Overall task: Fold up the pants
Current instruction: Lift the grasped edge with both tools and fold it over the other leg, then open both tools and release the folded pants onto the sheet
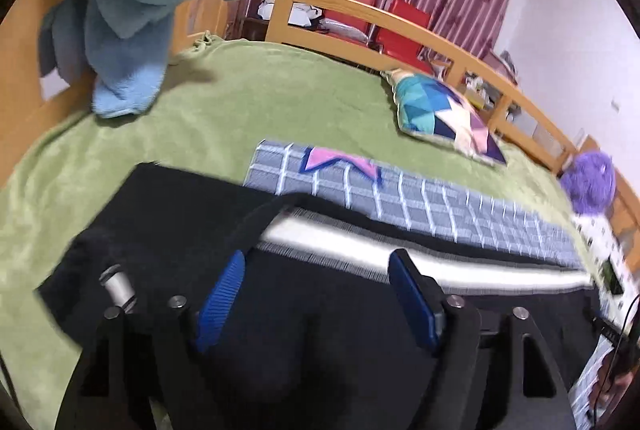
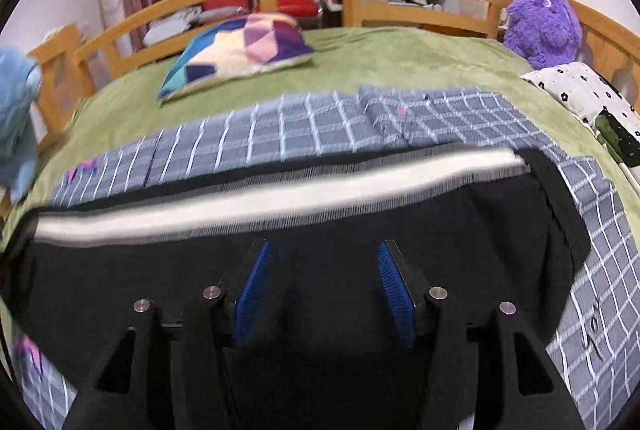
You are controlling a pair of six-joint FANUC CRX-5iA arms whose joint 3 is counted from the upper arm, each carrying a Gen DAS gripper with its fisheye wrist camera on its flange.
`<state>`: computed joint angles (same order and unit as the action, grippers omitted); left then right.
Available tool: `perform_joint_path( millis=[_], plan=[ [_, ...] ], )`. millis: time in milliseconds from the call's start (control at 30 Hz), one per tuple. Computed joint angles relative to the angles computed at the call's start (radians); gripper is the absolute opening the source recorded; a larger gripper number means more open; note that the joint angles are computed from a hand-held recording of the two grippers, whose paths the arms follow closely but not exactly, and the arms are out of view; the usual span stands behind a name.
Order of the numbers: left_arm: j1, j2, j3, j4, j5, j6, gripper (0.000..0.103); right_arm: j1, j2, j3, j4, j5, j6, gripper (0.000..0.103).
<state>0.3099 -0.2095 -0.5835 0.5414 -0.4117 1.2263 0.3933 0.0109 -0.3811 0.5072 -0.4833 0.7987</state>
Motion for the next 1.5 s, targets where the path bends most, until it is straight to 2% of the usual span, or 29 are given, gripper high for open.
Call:
perform_joint_path(
  millis=[67, 100, 167, 233, 300, 333, 367, 400, 467, 533, 600, 667, 733, 767, 900, 1000, 1033, 1133, 1200, 1267, 1333, 1367, 1500],
  plan=[
    [0.031, -0.042, -0.001, -0.134, -0.063, 0.106, 0.079, 0.016, -0.033, -0.041, 0.001, -0.007, 0.009, 0.055],
    [0.044, -0.054, -0.013, -0.144, -0.081, 0.109, 0.079, 0.027, -0.061, -0.078, 0.011, -0.01, 0.005, 0.055],
    [0.076, -0.069, -0.042, -0.166, -0.086, 0.112, 0.079, 0.042, -0.093, -0.119, 0.015, -0.008, -0.005, 0.055],
    [0.097, -0.044, -0.012, -0.277, -0.098, 0.22, 0.079, 0.054, -0.126, -0.16, 0.0, -0.009, -0.006, 0.055],
    [0.115, -0.015, -0.007, -0.278, -0.073, 0.254, 0.077, 0.061, -0.145, -0.189, -0.004, -0.004, -0.017, 0.055],
    [0.123, 0.003, -0.008, -0.245, -0.05, 0.236, 0.071, 0.062, -0.151, -0.2, -0.001, -0.002, -0.026, 0.055],
    [0.126, 0.033, 0.005, -0.207, -0.034, 0.2, 0.06, 0.062, -0.156, -0.211, -0.001, -0.001, -0.034, 0.055],
    [0.125, 0.059, 0.033, -0.208, -0.036, 0.192, 0.044, 0.061, -0.159, -0.217, 0.002, 0.002, -0.042, 0.055],
    [0.12, 0.083, 0.087, -0.278, 0.01, 0.274, 0.038, 0.056, -0.161, -0.233, 0.025, 0.007, -0.079, 0.055],
    [0.122, 0.078, 0.108, -0.301, 0.056, 0.321, 0.038, 0.05, -0.162, -0.24, 0.038, 0.006, -0.108, 0.055],
    [0.131, 0.068, 0.123, -0.268, 0.057, 0.3, 0.037, 0.043, -0.163, -0.237, 0.025, -0.003, -0.116, 0.055],
    [0.135, 0.041, 0.132, -0.295, 0.048, 0.318, 0.039, 0.036, -0.174, -0.237, 0.002, -0.012, -0.109, 0.055],
    [0.133, 0.015, 0.142, -0.352, 0.012, 0.355, 0.059, 0.031, -0.193, -0.247, -0.002, -0.017, -0.117, 0.055],
    [0.133, -0.001, 0.133, -0.36, -0.002, 0.351, 0.06, 0.03, -0.205, -0.257, 0.004, -0.018, -0.129, 0.055],
    [0.158, -0.082, 0.006, -0.186, -0.065, 0.153, 0.06, 0.017, -0.264, -0.277, -0.053, -0.049, -0.1, 0.055],
    [0.183, -0.166, -0.147, 0.031, -0.128, -0.019, 0.06, 0.0, -0.31, -0.305, -0.074, -0.056, -0.097, 0.057],
    [0.191, -0.19, -0.194, 0.098, -0.156, -0.064, 0.06, -0.009, -0.315, -0.309, -0.085, -0.051, -0.094, 0.061],
    [0.205, -0.233, -0.324, 0.282, -0.227, -0.165, 0.06, -0.043, -0.338, -0.323, -0.177, -0.02, -0.058, 0.063],
    [0.191, -0.22, -0.369, 0.381, -0.231, -0.213, 0.06, -0.078, -0.33, -0.296, -0.326, -0.011, 0.049, 0.063],
    [0.165, -0.199, -0.418, 0.53, -0.198, -0.287, 0.06, -0.11, -0.318, -0.268, -0.439, -0.002, 0.145, 0.063],
    [0.11, -0.177, -0.451, 0.71, -0.13, -0.382, 0.06, -0.168, -0.289, -0.22, -0.592, 0.021, 0.288, 0.064],
    [0.096, -0.164, -0.449, 0.744, -0.115, -0.401, 0.06, -0.188, -0.277, -0.204, -0.64, 0.029, 0.327, 0.066],
    [0.042, -0.084, -0.402, 0.816, -0.039, -0.442, 0.06, -0.347, -0.149, -0.043, -0.992, -0.021, 0.589, 0.068]
  ],
)
